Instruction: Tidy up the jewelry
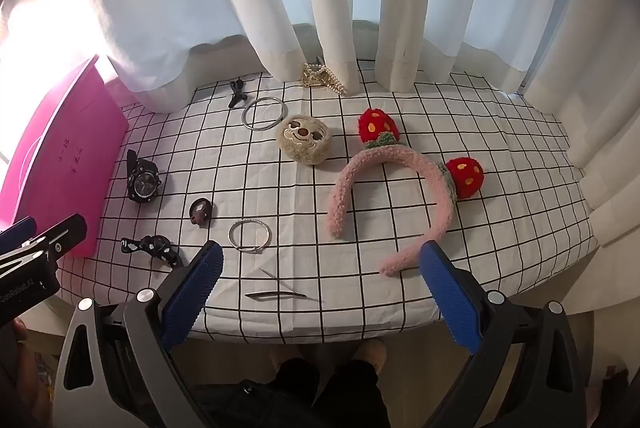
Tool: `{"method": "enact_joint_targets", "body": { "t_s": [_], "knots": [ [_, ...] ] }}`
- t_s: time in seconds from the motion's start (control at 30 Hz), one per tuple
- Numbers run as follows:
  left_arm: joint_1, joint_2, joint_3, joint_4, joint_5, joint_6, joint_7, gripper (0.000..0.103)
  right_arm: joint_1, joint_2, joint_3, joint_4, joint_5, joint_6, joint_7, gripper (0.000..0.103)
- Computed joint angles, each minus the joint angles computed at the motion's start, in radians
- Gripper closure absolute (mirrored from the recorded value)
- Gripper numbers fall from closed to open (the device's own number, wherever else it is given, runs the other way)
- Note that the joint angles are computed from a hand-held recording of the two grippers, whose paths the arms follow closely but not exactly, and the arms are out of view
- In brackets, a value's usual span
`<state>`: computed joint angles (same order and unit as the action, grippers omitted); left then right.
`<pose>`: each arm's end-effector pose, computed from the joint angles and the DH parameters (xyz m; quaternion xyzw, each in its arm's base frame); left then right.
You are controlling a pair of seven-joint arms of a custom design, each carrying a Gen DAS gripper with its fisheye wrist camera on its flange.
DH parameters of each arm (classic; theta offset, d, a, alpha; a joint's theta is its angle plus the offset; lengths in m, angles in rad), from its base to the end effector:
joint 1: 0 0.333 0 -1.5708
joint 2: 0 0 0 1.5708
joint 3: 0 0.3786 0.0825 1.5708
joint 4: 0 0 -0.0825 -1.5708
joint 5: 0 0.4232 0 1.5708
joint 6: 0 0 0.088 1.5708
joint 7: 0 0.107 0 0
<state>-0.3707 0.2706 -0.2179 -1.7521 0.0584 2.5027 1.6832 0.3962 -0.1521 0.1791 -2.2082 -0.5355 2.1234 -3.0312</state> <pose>0.6106 -0.3887 0.5150 -0.4017 0.8835 -0.2082 0.1215 0.4597 0.2749 0.4993 -0.3487 0.9048 -0.2186 0.1091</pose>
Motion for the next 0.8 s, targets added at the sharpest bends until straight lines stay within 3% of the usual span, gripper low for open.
{"method": "enact_joint_targets", "body": {
  "t_s": [0.8],
  "knots": [
    [0.0,-0.015,-0.002,-0.02,-0.003,0.018,-0.005,0.006,0.002,-0.008,0.002,-0.004,-0.002,-0.003,0.004,0.009]
  ]
}}
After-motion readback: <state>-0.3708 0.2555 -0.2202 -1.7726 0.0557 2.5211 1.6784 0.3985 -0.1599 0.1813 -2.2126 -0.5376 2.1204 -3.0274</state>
